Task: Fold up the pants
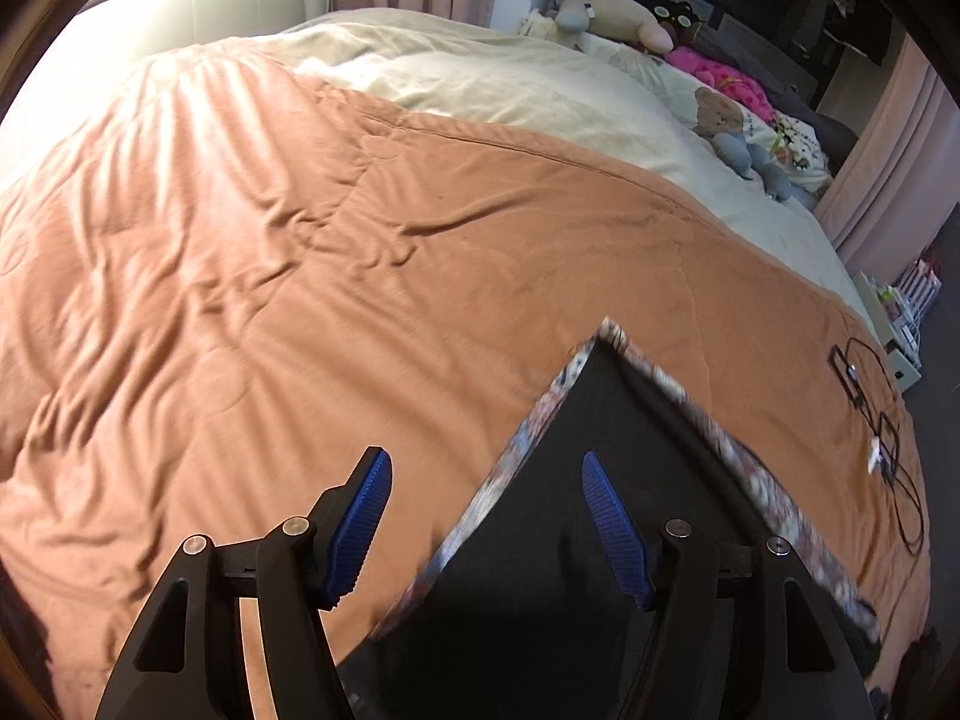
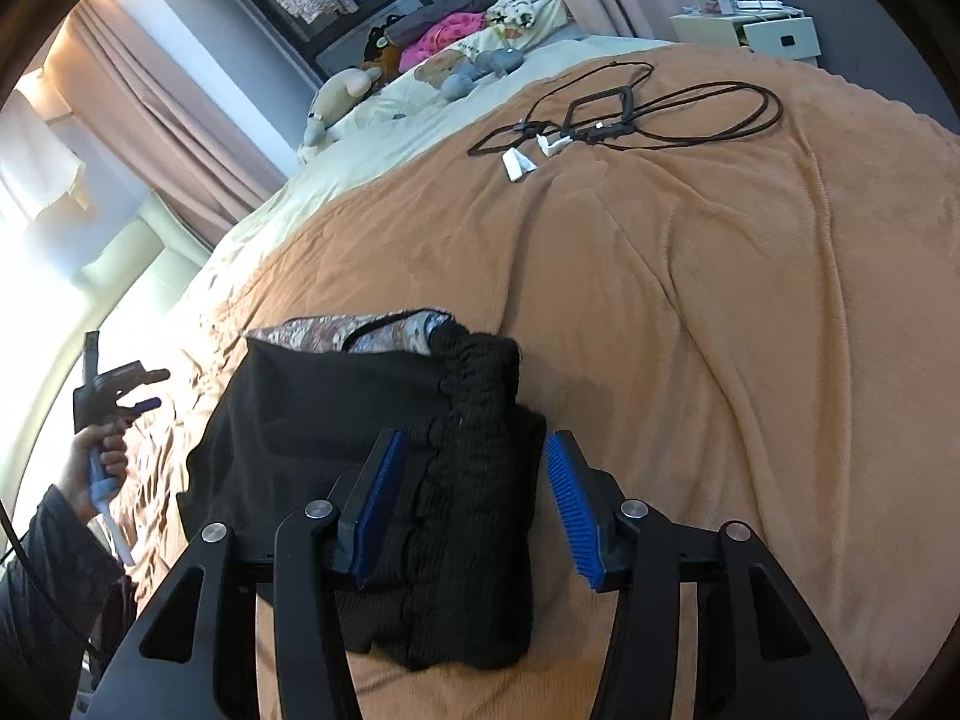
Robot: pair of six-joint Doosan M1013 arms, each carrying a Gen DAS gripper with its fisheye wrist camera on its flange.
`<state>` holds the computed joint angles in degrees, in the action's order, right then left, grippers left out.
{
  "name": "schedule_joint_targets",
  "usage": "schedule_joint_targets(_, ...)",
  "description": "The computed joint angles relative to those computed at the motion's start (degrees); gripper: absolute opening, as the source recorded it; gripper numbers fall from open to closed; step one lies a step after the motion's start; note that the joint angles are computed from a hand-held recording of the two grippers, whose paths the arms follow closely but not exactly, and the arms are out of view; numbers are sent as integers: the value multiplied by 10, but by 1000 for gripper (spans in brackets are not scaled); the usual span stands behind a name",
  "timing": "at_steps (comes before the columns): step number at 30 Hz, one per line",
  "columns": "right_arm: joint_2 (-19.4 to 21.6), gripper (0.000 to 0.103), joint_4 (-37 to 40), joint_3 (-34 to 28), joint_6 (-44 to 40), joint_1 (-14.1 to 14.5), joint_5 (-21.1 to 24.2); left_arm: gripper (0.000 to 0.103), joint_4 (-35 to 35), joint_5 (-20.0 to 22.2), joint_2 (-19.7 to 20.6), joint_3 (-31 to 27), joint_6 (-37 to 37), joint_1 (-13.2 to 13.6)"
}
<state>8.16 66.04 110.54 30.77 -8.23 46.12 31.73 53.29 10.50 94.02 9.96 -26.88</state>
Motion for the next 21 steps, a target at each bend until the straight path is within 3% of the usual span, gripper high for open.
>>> schedule_joint_targets(7, -12, 48, -13, 10, 12, -14, 27, 63, -9, 5, -40, 41, -30, -31)
schedule_joint_targets(14, -17, 48, -26, 28, 28, -28, 42, 58, -15, -22, -63, 86, -90, -60)
schedule_joint_targets(21, -13, 48, -20, 38, 43, -39, 94, 58, -13, -62, -74, 123, -153, -76)
